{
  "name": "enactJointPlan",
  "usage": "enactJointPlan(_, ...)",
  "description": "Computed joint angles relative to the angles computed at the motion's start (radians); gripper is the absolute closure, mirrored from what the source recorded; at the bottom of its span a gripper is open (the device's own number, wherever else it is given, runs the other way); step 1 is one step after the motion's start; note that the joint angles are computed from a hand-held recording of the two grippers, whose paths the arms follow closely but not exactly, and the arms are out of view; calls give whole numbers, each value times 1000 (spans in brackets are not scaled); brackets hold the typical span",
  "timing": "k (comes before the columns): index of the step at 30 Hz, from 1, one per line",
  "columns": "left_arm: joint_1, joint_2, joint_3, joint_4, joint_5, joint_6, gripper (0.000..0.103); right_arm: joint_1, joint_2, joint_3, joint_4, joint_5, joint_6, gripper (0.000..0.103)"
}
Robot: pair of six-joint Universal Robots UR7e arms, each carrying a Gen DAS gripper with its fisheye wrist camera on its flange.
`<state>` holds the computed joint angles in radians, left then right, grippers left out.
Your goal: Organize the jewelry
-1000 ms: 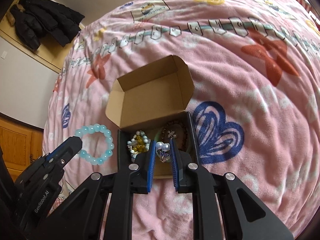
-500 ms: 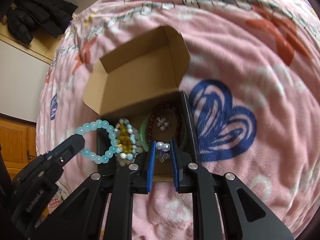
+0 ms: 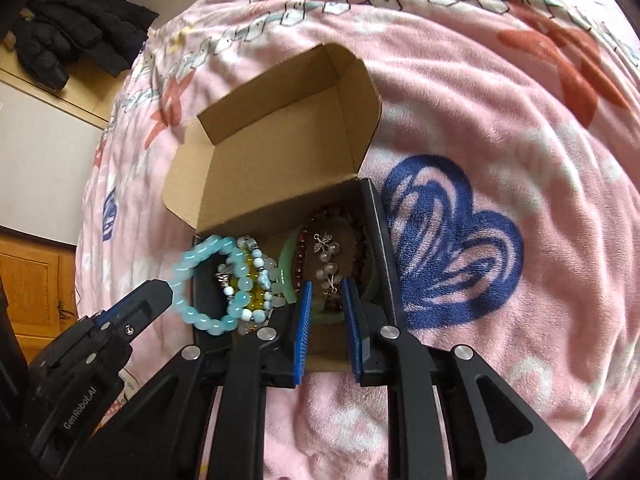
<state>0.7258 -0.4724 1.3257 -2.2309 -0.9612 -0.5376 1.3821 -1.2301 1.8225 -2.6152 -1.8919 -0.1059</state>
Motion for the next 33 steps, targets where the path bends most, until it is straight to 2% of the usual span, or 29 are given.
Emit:
enactJointPlan(2, -9, -11, 8, -4, 2, -1, 85, 4, -19, 8, -1, 3, -2, 85)
enactJointPlan(5, -34, -43, 38, -22, 24, -12, 64, 15, -60, 30, -5, 7, -6, 85)
enactJointPlan(7, -56, -66, 65, -46, 57, -19, 46, 23, -99, 53, -3, 8, -10, 85)
enactJointPlan(9, -76, -89, 96, -79, 81, -16, 39, 33, -132, 70, 8, 0, -20, 85)
enactJointPlan(12, -111, -120, 125, -88, 112, -9, 35, 59, -180, 101, 11, -41, -40, 85)
enactJointPlan(15, -137, -149, 151, -83, 130, -17, 29, 71, -227, 130, 18, -49, -41, 82)
enactJointPlan(16, -145, -160, 164, -89, 131, -19, 29, 76, -246, 145, 9, -54, -43, 77)
enactJointPlan(18, -163, -183, 189, -89, 138, -26, 28, 89, -283, 183, -32, -81, -56, 59)
enactJointPlan(19, -167, -188, 193, -84, 139, -25, 27, 95, -298, 199, -53, -91, -65, 47)
enactJointPlan(23, -197, -209, 204, 12, 172, -40, 26, 103, -358, 239, -52, -100, -68, 30)
enactJointPlan(25, -218, -228, 235, -3, 177, -19, 26, 101, -393, 259, -45, -84, -55, 24)
enactJointPlan(28, -246, -251, 273, -16, 181, -22, 24, 116, -431, 286, -56, -100, -58, 13)
enactJointPlan(31, -256, -273, 297, -34, 118, -22, 20, 127, -469, 305, -39, -102, -62, 11)
enactJointPlan(33, -264, -282, 314, -60, 118, -24, 20, 135, -493, 314, -22, -103, -66, 11)
